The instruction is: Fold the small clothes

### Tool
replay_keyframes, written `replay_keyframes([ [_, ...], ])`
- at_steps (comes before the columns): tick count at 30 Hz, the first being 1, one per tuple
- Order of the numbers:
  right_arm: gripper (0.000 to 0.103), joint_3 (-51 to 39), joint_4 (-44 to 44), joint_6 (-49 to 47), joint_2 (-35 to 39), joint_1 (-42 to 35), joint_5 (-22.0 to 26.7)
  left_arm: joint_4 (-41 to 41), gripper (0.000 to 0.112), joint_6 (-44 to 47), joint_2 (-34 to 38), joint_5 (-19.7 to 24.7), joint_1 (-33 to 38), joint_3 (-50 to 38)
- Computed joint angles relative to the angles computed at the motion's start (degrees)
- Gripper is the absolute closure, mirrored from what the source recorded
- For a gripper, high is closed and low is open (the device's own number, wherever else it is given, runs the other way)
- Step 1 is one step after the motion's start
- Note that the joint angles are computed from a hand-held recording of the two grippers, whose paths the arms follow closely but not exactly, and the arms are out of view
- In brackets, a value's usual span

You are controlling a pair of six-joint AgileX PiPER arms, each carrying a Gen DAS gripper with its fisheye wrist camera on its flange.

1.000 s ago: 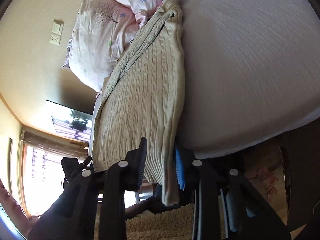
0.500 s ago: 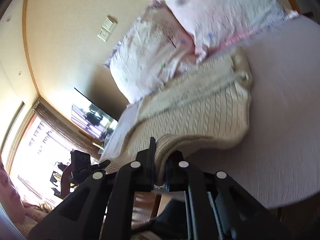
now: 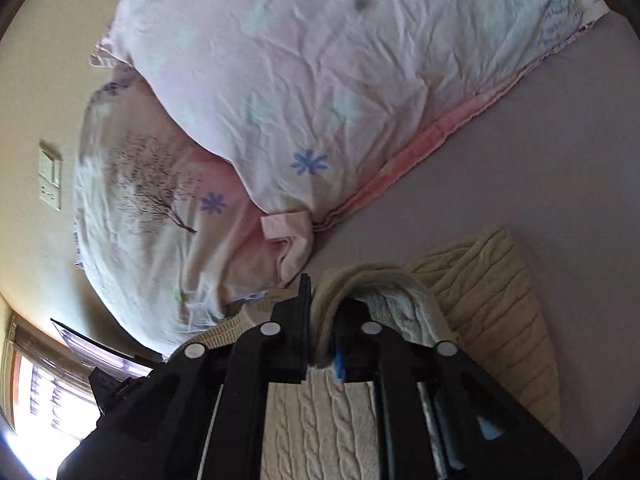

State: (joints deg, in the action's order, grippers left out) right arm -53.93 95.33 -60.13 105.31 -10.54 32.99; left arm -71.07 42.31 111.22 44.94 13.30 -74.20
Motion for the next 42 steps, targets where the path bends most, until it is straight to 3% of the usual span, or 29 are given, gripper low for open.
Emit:
replay_keyframes([
  [1,0.056,-1.6,-2.1,2.8,1.3,0.1,-0.1,0.1,0.106,-0.5,1.0,1.4,0.4,-0.6],
  [2,0.047,-2.5,-2.9,4.1,2.2,0.0,0.4,0.7,0.106,-1.4,2.0,3.5,0.9,-1.8],
  [3,0.031,-2.8,-2.6,4.0,2.2,-0.1,0.3,0.8,0.102,-1.9,2.5,5.9,1.8,-2.5],
  [4,0.023,-2.3,-2.0,3.3,1.3,-0.2,-0.2,0.3,0.081,-1.9,2.4,8.2,2.9,-2.6],
  [5,0.02,-0.6,-0.5,1.5,-0.5,-0.4,-0.7,-0.9,0.047,-1.3,1.6,9.8,4.2,-1.8],
  [6,0.016,1.0,1.1,-0.7,-2.3,-0.8,-0.7,-2.7,0.025,0.4,-0.3,10.3,5.7,0.1],
  [7,0.015,2.6,2.0,-2.4,-4.0,-1.4,0.2,-4.2,0.025,2.8,-2.7,10.1,7.2,2.2],
  [11,0.01,9.6,2.4,-9.3,-10.6,-5.4,7.3,3.8,0.027,3.9,-8.3,10.4,11.5,4.4],
  [15,0.008,11.5,-3.1,-8.6,-12.4,-8.9,12.5,13.1,0.055,0.5,-7.4,9.9,11.0,5.3],
  [19,0.008,11.6,-4.0,-7.9,-12.9,-7.3,12.8,16.3,0.062,-0.6,-6.3,7.7,9.1,8.0],
  [22,0.008,12.7,-4.0,-9.2,-13.5,-7.9,14.2,11.0,0.067,3.4,-6.5,7.3,9.4,11.1],
  [24,0.008,13.1,-4.8,-9.2,-13.8,-9.1,15.3,5.9,0.091,3.9,-4.2,10.5,10.4,12.1],
  [28,0.008,13.8,-6.8,-9.7,-13.4,-12.3,18.1,-6.0,0.097,5.5,-2.4,15.8,11.4,16.0],
  [30,0.008,14.6,-7.8,-10.7,-13.9,-14.9,20.0,-10.8,0.097,6.4,-5.7,17.7,10.1,18.2],
  [33,0.008,16.0,-8.8,-12.6,-16.0,-18.8,21.0,-18.5,0.097,7.1,-10.8,21.1,3.7,19.4],
  [36,0.008,17.7,-8.3,-15.4,-17.6,-23.0,22.1,-25.0,0.097,8.6,-12.9,19.1,-9.4,17.2],
  [39,0.008,18.8,-7.8,-16.8,-17.5,-26.3,22.2,-28.7,0.097,8.2,-6.3,15.9,-25.1,10.2],
  [42,0.008,18.2,-8.0,-16.3,-14.2,-28.5,22.7,-18.3,0.097,-3.5,5.1,8.9,-38.1,-4.3],
])
